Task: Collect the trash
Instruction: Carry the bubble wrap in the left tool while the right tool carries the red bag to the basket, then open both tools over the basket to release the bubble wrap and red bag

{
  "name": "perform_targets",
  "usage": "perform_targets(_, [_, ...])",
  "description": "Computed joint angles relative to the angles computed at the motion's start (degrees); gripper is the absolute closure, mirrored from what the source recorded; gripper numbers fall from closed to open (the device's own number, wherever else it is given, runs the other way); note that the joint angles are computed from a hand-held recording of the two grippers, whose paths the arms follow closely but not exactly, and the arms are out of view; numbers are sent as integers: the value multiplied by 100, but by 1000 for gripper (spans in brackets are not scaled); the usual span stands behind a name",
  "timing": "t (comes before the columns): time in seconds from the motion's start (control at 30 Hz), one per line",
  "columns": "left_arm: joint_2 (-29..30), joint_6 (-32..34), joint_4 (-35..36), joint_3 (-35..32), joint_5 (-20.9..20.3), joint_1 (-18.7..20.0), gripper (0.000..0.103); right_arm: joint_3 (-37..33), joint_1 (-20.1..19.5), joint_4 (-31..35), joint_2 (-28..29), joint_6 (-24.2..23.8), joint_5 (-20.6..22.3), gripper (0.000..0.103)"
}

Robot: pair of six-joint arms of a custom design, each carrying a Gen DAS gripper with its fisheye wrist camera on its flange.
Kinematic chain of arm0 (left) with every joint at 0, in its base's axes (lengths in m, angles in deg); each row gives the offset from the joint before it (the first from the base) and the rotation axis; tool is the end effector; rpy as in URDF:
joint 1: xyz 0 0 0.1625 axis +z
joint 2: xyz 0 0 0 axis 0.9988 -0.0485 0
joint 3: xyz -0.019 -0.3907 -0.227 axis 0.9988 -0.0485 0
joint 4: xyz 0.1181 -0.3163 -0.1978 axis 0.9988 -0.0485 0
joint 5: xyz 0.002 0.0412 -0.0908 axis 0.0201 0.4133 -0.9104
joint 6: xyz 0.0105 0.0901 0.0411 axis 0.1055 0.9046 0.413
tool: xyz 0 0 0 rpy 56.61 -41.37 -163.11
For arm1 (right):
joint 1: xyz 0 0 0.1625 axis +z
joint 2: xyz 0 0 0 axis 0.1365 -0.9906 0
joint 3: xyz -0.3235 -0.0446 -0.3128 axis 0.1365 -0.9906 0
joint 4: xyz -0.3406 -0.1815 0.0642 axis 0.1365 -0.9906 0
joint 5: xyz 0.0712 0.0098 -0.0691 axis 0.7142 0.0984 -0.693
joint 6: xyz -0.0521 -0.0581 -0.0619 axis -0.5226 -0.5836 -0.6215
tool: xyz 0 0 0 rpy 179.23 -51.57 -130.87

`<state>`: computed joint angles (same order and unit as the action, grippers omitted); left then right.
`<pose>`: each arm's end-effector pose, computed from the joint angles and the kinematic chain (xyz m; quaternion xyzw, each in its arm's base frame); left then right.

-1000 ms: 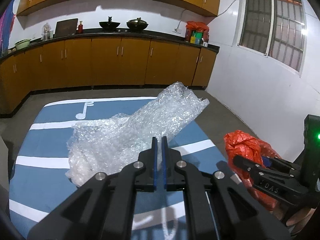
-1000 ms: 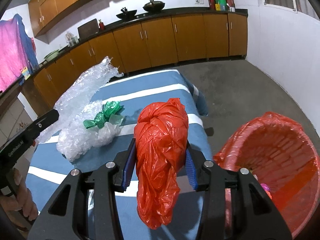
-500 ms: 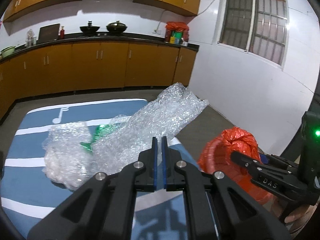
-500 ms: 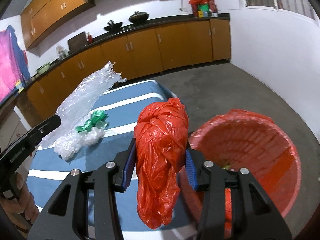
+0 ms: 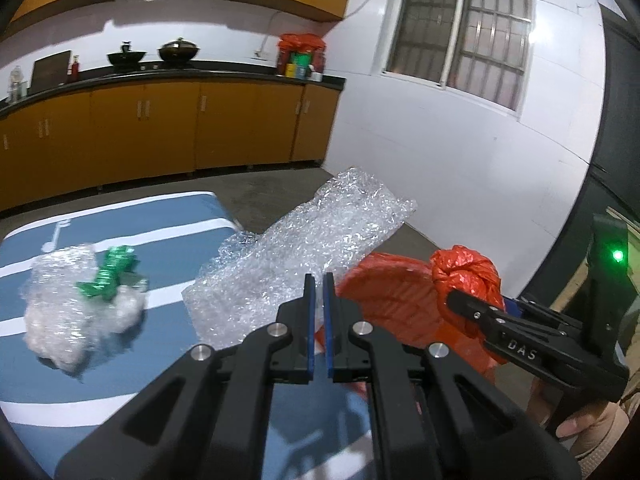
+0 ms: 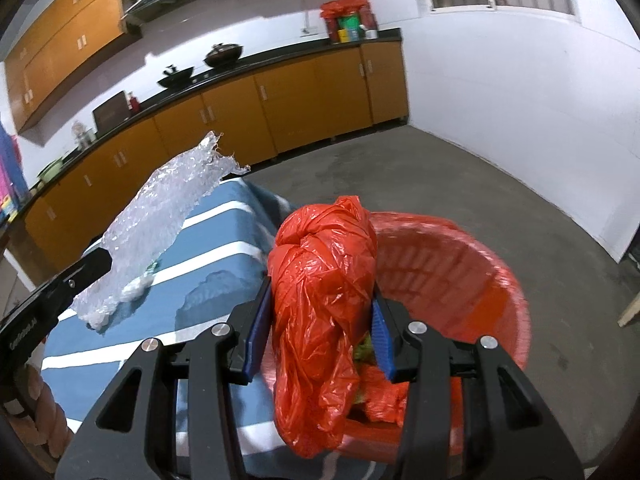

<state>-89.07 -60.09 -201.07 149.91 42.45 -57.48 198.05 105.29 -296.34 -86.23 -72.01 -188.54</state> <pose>-0.1863 -0.3424 0.1638 0.2636 0.8622 -0.3954 0.1755 0.2154 -0.3241 0.1308 0.1172 -0.8628 0.4176 0.2598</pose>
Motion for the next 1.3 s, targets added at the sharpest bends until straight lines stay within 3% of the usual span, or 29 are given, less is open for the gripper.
perform_targets(0.6, [1128,166,-190,-677,-900,64,98,593,-495,-764,-374,-5,-90,58])
perform_targets(1.1, [1595,178,185,-1213,-1330,476,97,585,-853,-657,-479,-54,202,57])
perform_targets(1.3, [1573,142,248,-1204,-1335,621,89,628,-1044,-640,-502,-59,407,45])
